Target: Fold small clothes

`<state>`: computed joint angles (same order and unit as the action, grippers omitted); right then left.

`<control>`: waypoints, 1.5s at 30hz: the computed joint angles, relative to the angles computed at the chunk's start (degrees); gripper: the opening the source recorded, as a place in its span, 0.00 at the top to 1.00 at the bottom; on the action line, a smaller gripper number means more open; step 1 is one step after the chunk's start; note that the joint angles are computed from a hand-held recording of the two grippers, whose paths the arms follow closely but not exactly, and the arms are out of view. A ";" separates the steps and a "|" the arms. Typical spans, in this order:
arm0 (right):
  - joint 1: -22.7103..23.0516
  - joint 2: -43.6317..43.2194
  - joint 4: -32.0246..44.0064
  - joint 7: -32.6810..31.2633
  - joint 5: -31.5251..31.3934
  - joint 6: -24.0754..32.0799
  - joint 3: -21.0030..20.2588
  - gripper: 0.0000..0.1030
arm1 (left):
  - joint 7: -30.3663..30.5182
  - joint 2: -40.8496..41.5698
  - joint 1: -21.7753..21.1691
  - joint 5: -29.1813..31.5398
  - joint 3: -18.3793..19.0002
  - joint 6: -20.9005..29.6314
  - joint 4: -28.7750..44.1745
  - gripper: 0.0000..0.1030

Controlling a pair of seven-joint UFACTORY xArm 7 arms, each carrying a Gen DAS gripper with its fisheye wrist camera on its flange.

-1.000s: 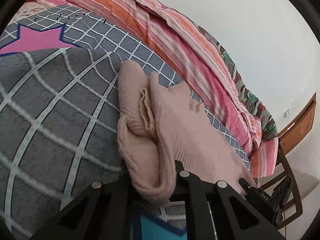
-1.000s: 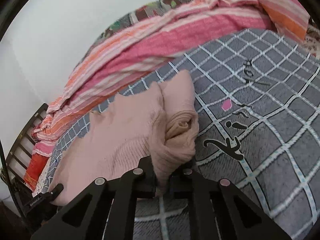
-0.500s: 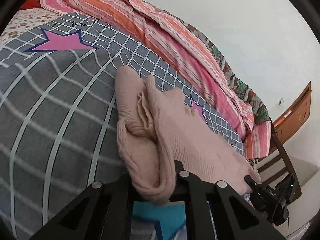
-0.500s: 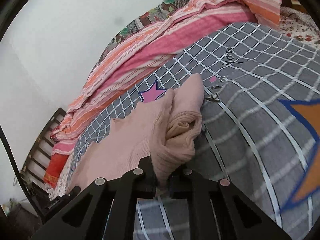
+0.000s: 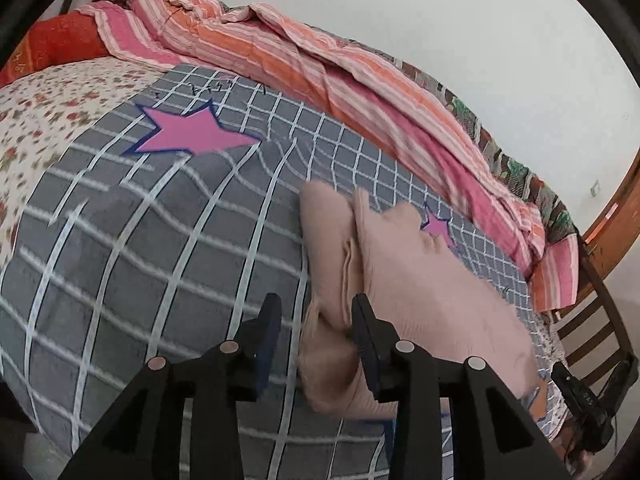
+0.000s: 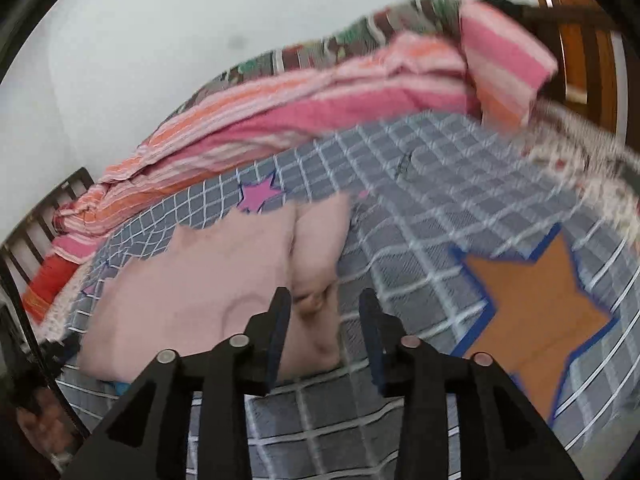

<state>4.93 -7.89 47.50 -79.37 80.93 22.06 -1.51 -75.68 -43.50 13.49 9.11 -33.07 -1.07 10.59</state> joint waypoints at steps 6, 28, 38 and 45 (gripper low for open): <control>1.23 6.01 6.98 1.72 -2.14 -1.57 2.47 0.64 | 6.95 11.23 5.05 2.79 0.52 -0.49 9.46 0.66; 7.68 30.19 28.51 55.77 -61.86 -3.83 1.16 0.62 | 2.76 37.57 20.15 31.30 -7.26 11.09 33.06 0.80; 2.33 32.13 27.92 58.68 -67.62 -10.19 7.56 0.96 | -10.28 38.31 18.80 43.70 -1.74 6.17 31.95 0.93; 4.03 28.24 24.55 64.90 -76.09 -10.84 6.89 0.93 | -10.09 34.77 12.90 44.22 7.61 -3.16 27.01 0.87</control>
<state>8.96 20.35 72.04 -14.47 4.84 11.22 5.38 -85.77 -8.73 26.39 53.33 -25.47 -4.22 37.60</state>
